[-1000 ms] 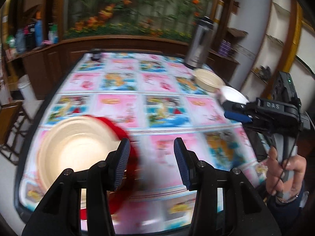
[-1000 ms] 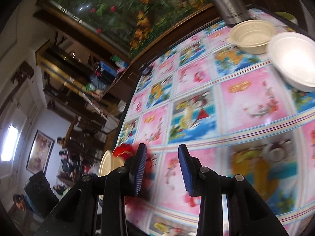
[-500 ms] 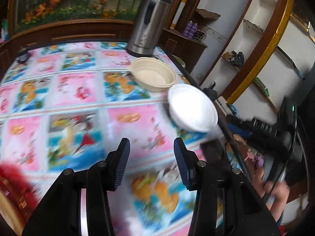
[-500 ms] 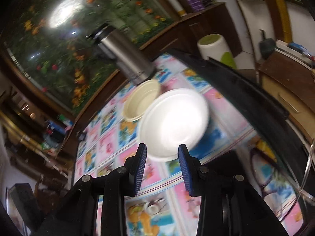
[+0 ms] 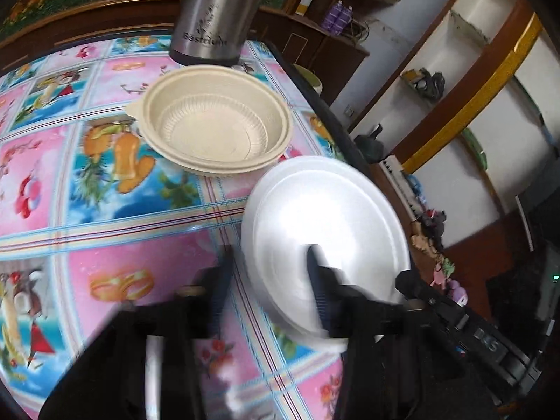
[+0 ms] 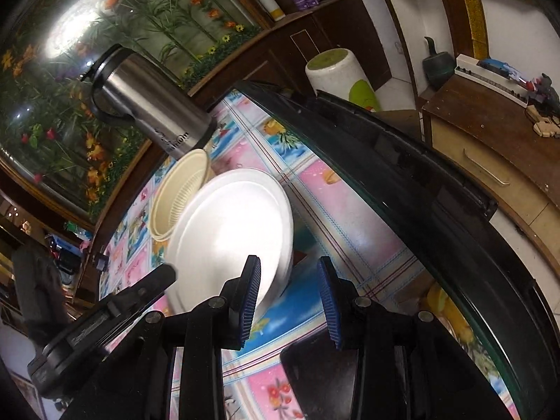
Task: Organize plates and bowls
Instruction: 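Reach the right tool to the white paper bowl and grasp its rim, then lift the white paper bowl with the right tool and carry it to the stack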
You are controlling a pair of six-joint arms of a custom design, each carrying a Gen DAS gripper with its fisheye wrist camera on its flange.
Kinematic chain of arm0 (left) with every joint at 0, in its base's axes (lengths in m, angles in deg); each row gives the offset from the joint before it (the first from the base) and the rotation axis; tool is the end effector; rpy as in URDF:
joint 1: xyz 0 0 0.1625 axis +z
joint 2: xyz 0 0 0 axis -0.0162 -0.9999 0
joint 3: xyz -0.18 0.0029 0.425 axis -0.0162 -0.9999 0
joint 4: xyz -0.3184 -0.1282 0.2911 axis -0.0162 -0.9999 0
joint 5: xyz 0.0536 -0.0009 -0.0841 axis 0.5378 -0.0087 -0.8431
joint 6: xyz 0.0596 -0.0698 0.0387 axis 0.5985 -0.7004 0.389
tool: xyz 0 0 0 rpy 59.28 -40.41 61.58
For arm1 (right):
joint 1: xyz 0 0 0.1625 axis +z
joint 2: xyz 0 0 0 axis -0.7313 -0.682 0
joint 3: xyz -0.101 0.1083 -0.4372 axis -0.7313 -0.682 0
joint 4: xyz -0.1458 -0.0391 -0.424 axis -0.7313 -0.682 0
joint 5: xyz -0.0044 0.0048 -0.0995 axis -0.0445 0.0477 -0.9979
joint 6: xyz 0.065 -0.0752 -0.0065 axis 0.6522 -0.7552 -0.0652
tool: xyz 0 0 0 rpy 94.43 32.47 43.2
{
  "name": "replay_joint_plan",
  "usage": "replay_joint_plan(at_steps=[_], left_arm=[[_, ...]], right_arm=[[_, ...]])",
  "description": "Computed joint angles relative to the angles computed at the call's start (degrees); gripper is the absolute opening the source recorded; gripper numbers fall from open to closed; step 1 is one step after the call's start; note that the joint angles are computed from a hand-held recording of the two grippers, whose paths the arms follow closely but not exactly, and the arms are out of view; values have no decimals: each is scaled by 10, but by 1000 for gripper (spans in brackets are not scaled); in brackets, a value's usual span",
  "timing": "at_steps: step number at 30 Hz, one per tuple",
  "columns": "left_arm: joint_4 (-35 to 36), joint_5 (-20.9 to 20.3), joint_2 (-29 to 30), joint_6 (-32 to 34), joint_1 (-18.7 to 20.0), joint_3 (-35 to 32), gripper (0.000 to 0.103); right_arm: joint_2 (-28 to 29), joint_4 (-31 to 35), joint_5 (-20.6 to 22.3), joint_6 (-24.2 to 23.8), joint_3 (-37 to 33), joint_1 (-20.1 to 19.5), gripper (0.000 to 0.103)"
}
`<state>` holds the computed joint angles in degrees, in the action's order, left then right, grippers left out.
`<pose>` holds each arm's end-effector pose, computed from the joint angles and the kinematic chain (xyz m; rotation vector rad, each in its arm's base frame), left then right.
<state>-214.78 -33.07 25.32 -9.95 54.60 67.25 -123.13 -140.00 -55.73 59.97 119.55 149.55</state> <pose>-0.3045 -0.6702 0.0422 1.1884 2.7102 -0.0520 0.1574 -0.4628 0.1587 -0.8734 -2.0653 1.4839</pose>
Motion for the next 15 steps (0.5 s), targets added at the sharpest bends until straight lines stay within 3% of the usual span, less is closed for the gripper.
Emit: replay_joint_plan(at_steps=[3, 9, 15], left_arm=[[-14, 9, -9, 12, -2, 17, 7], [-43, 21, -70, 27, 5, 66, 8], [-63, 33, -160, 47, 36, 135, 9]], right_arm=[[10, -6, 7, -19, -3, 2, 15], [24, -31, 33, -42, 0, 26, 12], [57, 0, 54, -55, -18, 75, 15]])
